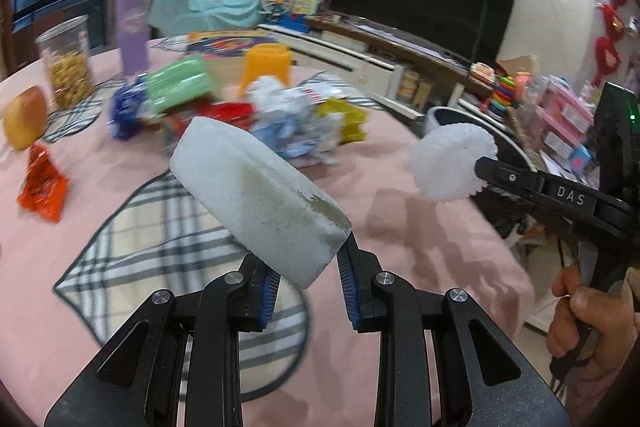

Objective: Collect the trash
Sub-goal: 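Carry both items over the trash bin and open both tools to drop them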

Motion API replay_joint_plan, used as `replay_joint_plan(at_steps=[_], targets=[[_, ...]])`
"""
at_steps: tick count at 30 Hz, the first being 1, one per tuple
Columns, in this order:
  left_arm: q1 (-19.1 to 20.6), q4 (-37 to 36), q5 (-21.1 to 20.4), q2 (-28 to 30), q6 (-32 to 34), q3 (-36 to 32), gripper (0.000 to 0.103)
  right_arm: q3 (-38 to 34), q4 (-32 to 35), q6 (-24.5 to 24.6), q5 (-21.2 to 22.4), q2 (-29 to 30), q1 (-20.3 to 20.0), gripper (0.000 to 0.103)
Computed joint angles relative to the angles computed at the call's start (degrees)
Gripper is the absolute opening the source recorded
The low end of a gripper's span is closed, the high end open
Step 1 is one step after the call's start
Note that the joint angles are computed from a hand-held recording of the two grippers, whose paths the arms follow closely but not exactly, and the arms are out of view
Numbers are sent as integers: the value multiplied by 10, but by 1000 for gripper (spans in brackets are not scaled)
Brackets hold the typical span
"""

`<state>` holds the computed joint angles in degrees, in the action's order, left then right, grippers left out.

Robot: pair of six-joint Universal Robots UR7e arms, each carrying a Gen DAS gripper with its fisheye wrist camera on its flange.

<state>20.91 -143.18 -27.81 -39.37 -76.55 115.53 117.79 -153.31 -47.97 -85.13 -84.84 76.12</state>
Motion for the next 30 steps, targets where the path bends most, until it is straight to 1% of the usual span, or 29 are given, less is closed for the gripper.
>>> replay_joint_plan(at_steps=[3, 9, 21, 30], targets=[[10, -70, -10, 21, 74, -20, 25, -5, -1, 4, 6, -8, -8, 14], [24, -134, -28, 59, 176, -67, 25, -21, -11, 16, 15, -17, -22, 14], [53, -189, -58, 134, 342, -199, 25, -67, -23, 39, 18, -11, -43, 14], [76, -199, -95, 180, 429, -291, 25, -114, -21, 57, 11, 11, -54, 14]])
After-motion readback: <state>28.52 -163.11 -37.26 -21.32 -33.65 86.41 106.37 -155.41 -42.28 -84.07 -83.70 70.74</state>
